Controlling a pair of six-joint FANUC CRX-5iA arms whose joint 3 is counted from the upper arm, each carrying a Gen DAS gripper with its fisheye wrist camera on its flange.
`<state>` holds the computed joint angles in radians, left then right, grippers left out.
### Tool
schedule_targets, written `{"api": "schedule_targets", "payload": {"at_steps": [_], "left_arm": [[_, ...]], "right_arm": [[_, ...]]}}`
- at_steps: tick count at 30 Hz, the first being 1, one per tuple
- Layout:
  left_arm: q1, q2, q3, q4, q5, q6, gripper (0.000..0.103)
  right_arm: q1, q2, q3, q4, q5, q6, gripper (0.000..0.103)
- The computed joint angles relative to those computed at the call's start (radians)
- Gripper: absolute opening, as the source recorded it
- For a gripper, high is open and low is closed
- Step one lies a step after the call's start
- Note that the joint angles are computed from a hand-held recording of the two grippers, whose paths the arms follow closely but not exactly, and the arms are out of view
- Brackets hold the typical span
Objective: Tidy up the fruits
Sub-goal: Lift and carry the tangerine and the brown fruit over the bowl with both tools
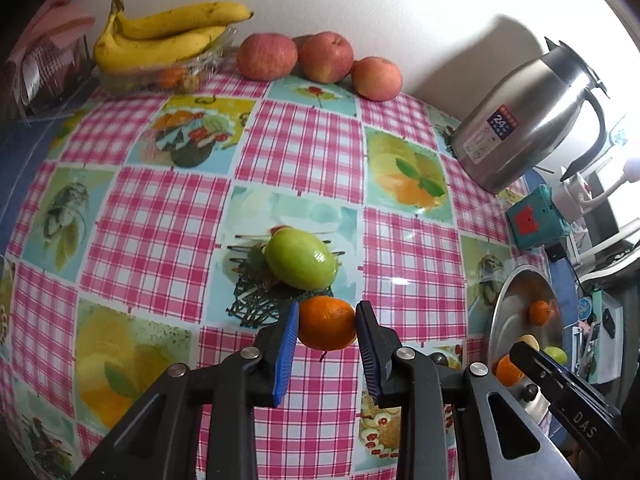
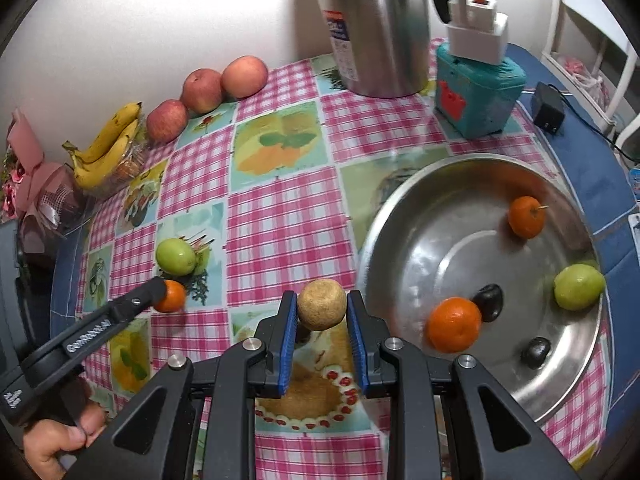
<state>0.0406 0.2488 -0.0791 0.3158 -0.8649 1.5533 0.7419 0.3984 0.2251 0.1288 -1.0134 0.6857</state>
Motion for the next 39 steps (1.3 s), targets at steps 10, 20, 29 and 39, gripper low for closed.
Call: {"api": "schedule_targets", "payload": {"at_steps": [10, 20, 29, 39], "left_arm": [[-0.039, -0.017, 0.028, -0.022, 0.007, -0.001, 0.031], [-0.120, 0.004, 0.073, -0.027, -0.008, -0.019, 0.031], [-0.214, 0.032, 0.145, -0.069, -0.043, -0.036, 0.031], [-0.307, 0.116, 0.276, -0.145, -0.084, 0.000, 0.031]], "right_arm": [[-0.019, -0.036, -0.054, 0.077, -0.015, -0.060, 0.026], [-0.068, -0.081, -0.120, 0.106, -0.032, -0.121, 0.026], [-0.108, -0.121, -0.184, 0.134, -0.044, -0.177, 0.026], [-0.130, -0.136, -0.203, 0.108, -0.029, -0.183, 0.026]]}}
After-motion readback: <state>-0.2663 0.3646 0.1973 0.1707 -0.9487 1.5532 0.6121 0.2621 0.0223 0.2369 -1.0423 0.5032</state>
